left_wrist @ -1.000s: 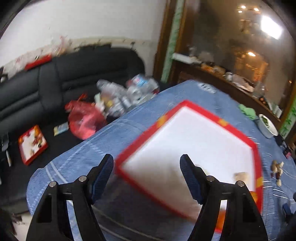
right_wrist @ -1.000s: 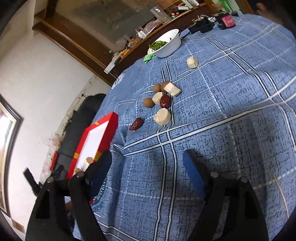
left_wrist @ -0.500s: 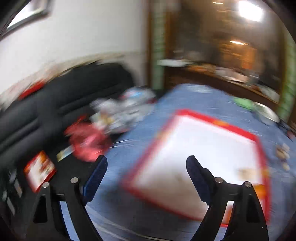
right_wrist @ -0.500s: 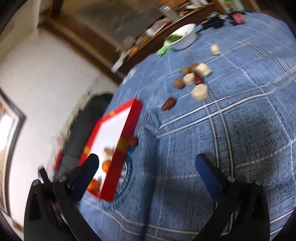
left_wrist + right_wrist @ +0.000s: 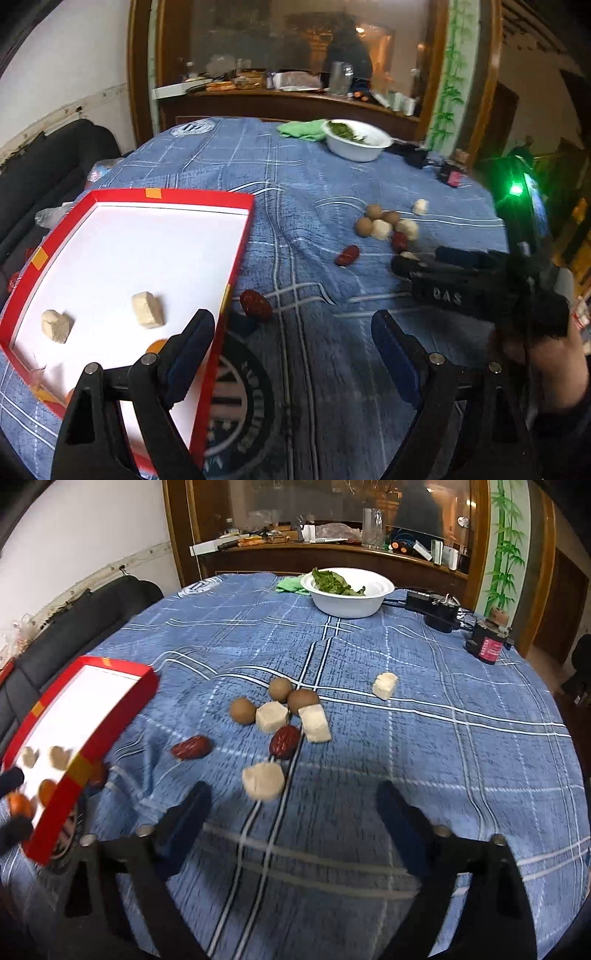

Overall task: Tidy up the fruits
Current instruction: 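Move both tools back from the tray toward the food pile, then grasp a round white piece with the right tool while the left tool grasps a red date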

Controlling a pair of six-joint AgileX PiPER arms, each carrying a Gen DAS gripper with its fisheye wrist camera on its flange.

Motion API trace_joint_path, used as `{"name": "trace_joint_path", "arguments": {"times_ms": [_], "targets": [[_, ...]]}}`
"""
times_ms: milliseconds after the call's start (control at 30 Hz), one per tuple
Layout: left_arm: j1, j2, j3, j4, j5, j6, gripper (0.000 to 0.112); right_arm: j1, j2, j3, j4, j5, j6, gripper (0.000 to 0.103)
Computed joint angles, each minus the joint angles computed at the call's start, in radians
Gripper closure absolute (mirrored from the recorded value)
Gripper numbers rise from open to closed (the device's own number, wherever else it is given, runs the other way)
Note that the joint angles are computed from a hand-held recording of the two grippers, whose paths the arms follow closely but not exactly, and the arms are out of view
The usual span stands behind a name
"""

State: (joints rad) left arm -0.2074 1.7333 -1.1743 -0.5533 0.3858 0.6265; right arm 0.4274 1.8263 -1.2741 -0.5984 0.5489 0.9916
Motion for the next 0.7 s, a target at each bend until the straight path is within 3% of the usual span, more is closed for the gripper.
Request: {"name": "trace_joint_path", "arguments": {"times_ms": [67, 133, 233, 267, 400, 600, 667, 700], "targets": [[0.020, 0.046, -0.058, 0.068, 0.032, -0.080, 0.026, -0.006, 0.044, -0.040, 0.022, 0.014, -0.019, 0.031], [0.023, 0.073, -0.074, 0.107, 0.023, -0.129, 0.031, -0.010, 0.074, -0.066, 0.055, 0.009, -0.053, 0.035], [0.025, 0.097, -0.076, 0.139, 0.025, -0.160, 0.042, -0.008, 0.080, -0.076, 0.067, 0.008, -0.075, 0.060], [0.019, 0.108, -0.087, 0.164, 0.030, -0.191, 0.045, -0.007, 0.074, -0.067, 0.048, 0.013, -0.054, 0.062], [0.041, 0.098, -0.087, 0.097, 0.019, -0.183, 0.045, -0.027, 0.050, -0.028, 0.083, -0.044, -0.063, 0.062], [0.039, 0.073, -0.047, 0.162, -0.057, -0.294, 0.047, -0.056, 0.030, 0.010, 0.158, -0.116, -0.115, 0.062], [0.034, 0.101, -0.083, 0.166, -0.009, -0.317, 0.063, -0.062, 0.027, 0.015, 0.181, -0.131, -0.139, 0.062], [0.019, 0.094, -0.072, 0.198, -0.028, -0.342, 0.066, -0.062, 0.027, 0.015, 0.182, -0.132, -0.141, 0.062]]}}
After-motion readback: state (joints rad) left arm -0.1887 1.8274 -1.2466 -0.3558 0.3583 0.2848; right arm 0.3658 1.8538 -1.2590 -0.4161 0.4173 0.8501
